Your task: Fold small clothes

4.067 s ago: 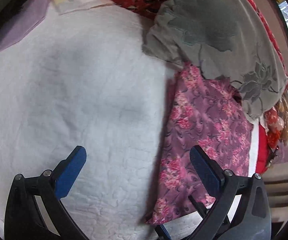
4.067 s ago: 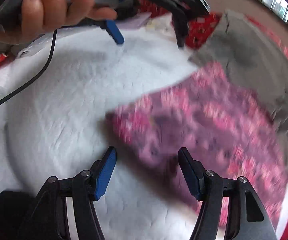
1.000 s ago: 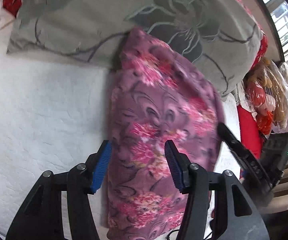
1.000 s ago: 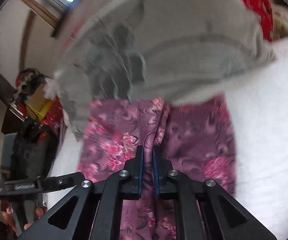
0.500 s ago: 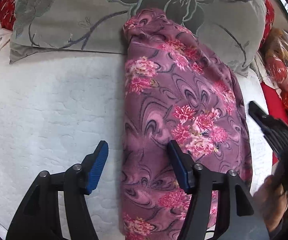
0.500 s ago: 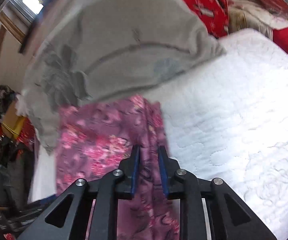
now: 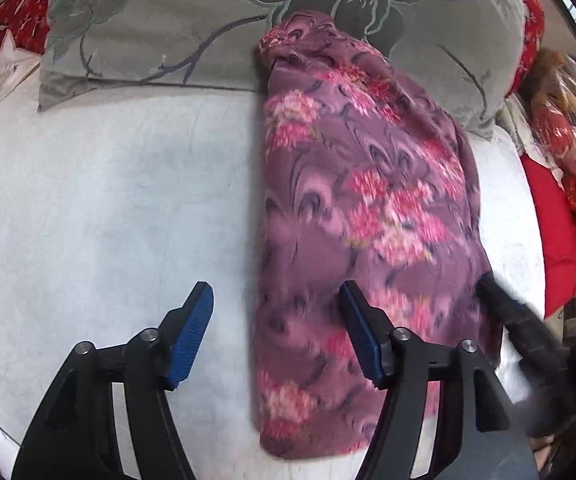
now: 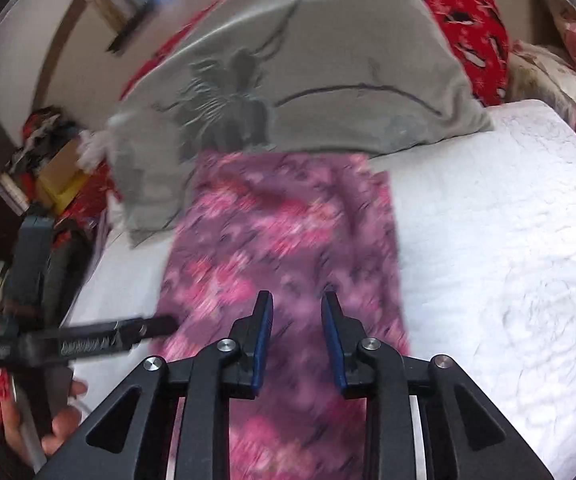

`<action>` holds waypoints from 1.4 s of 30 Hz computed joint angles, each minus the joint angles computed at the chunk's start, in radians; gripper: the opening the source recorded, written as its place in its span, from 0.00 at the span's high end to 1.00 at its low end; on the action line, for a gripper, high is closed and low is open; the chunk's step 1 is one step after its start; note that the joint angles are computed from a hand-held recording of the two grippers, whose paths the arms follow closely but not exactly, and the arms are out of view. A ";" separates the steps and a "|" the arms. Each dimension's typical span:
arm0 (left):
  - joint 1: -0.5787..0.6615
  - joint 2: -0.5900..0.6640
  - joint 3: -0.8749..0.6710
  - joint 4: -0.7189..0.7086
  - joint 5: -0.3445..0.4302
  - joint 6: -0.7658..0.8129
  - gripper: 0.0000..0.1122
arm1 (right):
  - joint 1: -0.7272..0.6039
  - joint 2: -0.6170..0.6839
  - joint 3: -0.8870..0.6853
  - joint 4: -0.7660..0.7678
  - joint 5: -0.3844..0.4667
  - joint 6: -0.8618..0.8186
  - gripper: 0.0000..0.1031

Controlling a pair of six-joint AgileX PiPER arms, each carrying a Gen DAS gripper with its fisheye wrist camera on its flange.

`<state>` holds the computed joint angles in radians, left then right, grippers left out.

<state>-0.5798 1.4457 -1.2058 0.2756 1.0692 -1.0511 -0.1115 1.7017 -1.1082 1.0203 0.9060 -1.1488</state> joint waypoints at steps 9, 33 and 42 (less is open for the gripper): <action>0.068 -0.101 0.130 -0.135 -0.076 0.079 0.36 | -0.021 0.008 -0.078 -0.055 0.025 0.125 0.70; 0.175 0.126 -0.115 -0.103 -0.102 0.112 0.21 | 0.120 0.244 -0.434 -0.119 -0.049 0.249 0.60; -0.020 0.030 -0.054 -0.018 0.006 -0.045 0.21 | 0.073 0.048 -0.159 -0.120 -0.039 0.121 0.54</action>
<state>-0.6002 1.4754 -1.2594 0.2580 1.0755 -1.0963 -0.0389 1.7499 -1.2674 0.9004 0.8668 -1.0273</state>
